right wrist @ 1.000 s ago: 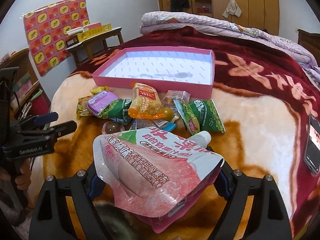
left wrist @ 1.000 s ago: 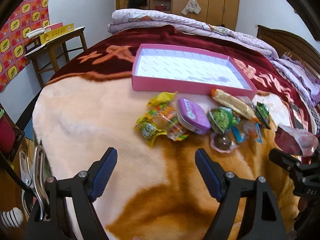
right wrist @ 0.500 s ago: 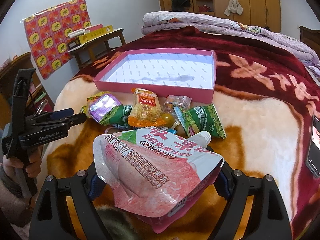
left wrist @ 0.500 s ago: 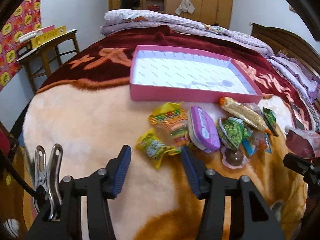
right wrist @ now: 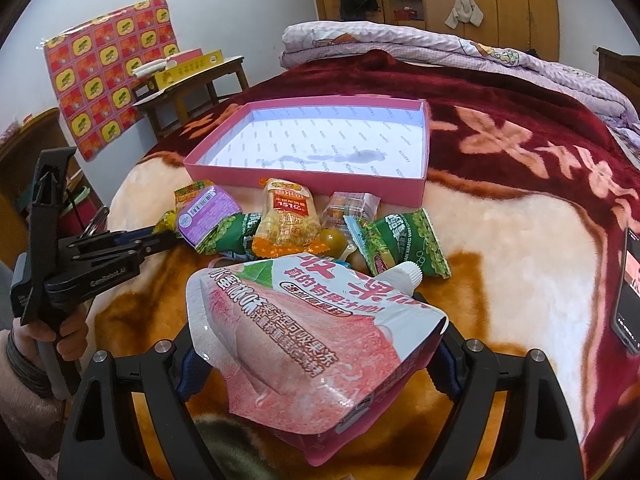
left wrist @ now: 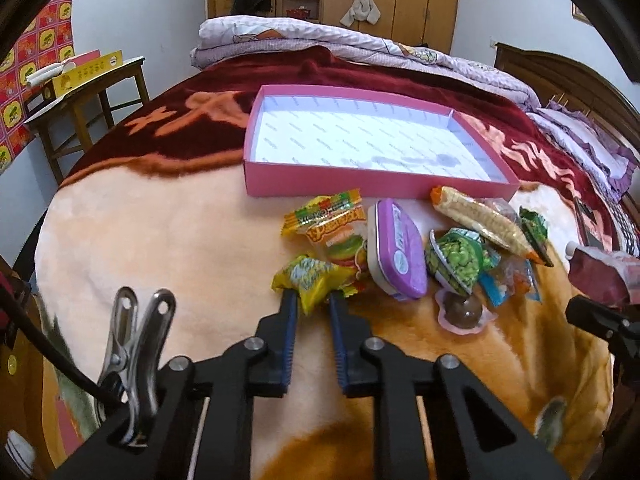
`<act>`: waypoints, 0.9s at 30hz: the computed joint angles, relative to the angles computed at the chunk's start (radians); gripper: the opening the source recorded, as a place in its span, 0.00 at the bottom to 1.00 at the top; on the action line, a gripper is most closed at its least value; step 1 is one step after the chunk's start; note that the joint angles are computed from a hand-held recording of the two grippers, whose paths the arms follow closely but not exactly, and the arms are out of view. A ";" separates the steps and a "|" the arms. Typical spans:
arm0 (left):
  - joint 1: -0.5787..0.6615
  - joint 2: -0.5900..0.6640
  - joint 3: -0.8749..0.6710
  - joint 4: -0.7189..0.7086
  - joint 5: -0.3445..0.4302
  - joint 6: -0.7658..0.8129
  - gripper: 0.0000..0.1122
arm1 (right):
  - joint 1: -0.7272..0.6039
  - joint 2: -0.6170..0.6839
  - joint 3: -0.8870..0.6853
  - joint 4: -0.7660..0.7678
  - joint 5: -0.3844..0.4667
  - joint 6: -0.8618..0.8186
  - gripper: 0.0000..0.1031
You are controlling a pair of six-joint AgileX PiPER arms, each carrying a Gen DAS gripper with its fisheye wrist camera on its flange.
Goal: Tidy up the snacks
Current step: 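Grasp a yellow candy with the left gripper while the right gripper holds the pouch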
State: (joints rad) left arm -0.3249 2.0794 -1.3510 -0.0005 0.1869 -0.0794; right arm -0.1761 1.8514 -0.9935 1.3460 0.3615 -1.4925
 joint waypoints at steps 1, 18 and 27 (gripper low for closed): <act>0.001 -0.007 0.007 0.011 -0.004 -0.013 0.11 | 0.000 0.000 0.000 -0.001 0.000 0.001 0.85; 0.008 0.033 -0.066 -0.121 0.015 0.122 0.33 | 0.003 -0.016 0.016 0.023 0.000 -0.026 0.85; 0.025 0.053 -0.086 -0.311 -0.001 0.311 0.35 | 0.005 -0.010 0.012 0.014 -0.003 -0.021 0.85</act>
State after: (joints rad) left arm -0.3000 2.1325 -1.4372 -0.3118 0.1855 0.2321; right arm -0.1709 1.8410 -0.9819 1.3603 0.3580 -1.5137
